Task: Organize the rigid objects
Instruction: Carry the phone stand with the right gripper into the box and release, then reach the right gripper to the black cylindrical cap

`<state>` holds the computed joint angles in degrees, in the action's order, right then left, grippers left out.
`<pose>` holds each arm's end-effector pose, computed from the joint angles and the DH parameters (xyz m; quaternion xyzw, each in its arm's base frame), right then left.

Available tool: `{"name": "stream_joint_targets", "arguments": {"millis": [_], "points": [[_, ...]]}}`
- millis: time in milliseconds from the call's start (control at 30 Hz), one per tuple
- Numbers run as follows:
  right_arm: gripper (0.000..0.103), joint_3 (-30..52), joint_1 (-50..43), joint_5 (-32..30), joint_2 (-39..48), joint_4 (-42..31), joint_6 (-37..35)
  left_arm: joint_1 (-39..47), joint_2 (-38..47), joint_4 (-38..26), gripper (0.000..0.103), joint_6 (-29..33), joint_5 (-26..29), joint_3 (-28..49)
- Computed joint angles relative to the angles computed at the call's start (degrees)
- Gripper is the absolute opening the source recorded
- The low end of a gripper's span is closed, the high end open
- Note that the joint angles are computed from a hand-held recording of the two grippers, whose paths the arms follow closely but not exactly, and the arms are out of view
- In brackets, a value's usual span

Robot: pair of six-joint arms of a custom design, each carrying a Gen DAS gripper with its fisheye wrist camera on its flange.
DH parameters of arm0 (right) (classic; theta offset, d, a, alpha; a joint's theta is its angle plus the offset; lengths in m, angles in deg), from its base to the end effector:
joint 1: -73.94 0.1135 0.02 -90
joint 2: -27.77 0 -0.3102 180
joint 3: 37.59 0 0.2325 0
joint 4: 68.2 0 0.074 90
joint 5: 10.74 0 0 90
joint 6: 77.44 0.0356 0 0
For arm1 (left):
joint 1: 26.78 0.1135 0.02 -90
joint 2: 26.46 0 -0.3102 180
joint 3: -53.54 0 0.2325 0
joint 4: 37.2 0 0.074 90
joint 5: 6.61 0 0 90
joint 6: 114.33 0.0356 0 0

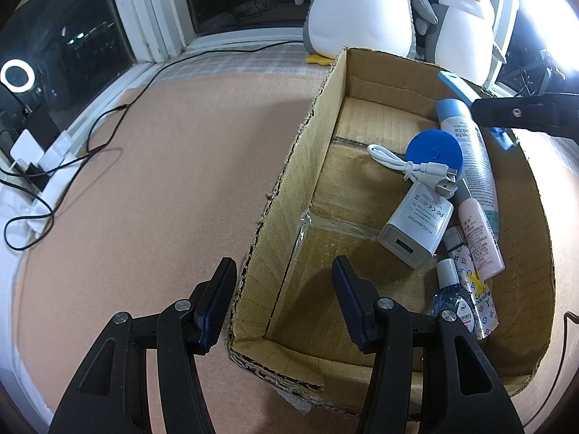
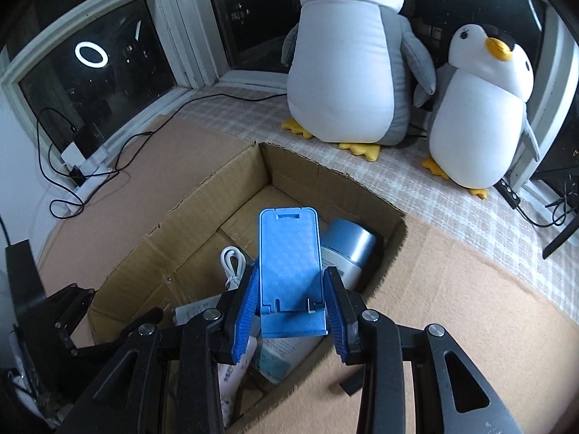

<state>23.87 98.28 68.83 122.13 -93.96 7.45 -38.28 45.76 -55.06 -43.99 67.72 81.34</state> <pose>0.2666 0.1277 0.2034 -0.2675 0.9211 0.1312 0.2506 0.1408 -0.0188 0.1503 -0.1010 0.9571 0.0637 0.2641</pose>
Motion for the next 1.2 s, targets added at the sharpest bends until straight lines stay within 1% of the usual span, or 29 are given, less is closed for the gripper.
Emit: {"name": "stream_joint_targets", "arguments": {"millis": [133, 167, 200, 267, 367, 467, 733, 1000, 1200], "points": [[0.034, 0.97, 0.24, 0.60, 1.43, 0.43, 0.19, 0.02, 0.04, 0.06, 0.054, 0.07, 0.01, 0.00], [0.038, 1.00, 0.21, 0.80, 1.47, 0.62, 0.29, 0.08, 0.02, 0.07, 0.054, 0.08, 0.06, -0.03], [0.045, 0.93, 0.17, 0.83, 1.40, 0.87, 0.42, 0.09, 0.05, 0.11, 0.054, 0.06, 0.08, -0.03], [0.051, 0.51, -0.14, 0.87, 0.93, 1.46, 0.39, 0.08, -0.01, 0.08, 0.054, 0.07, 0.04, -0.04], [0.053, 0.23, -0.68, 0.88, 0.49, 1.54, 0.11, 0.15, -0.07, 0.04, 0.054, 0.15, 0.08, -0.05], [0.057, -0.23, -1.54, 0.64, -0.15, 1.47, -0.33, 0.21, -0.06, 0.06, 0.054, 0.21, 0.12, -0.06], [0.059, -1.89, -5.35, -1.34, -2.67, 0.13, -1.79, 0.29, -0.05, 0.10, 0.054, 0.32, 0.15, -0.06], [0.060, -4.93, -13.29, -3.76, -5.79, -2.04, -4.60, 0.38, -0.15, 0.09, 0.054, 0.42, 0.21, -0.11], [0.060, -7.43, -19.82, -5.59, -5.00, -1.79, -5.83, 0.40, -0.15, 0.17, 0.054, 0.47, 0.19, -0.19]]}}
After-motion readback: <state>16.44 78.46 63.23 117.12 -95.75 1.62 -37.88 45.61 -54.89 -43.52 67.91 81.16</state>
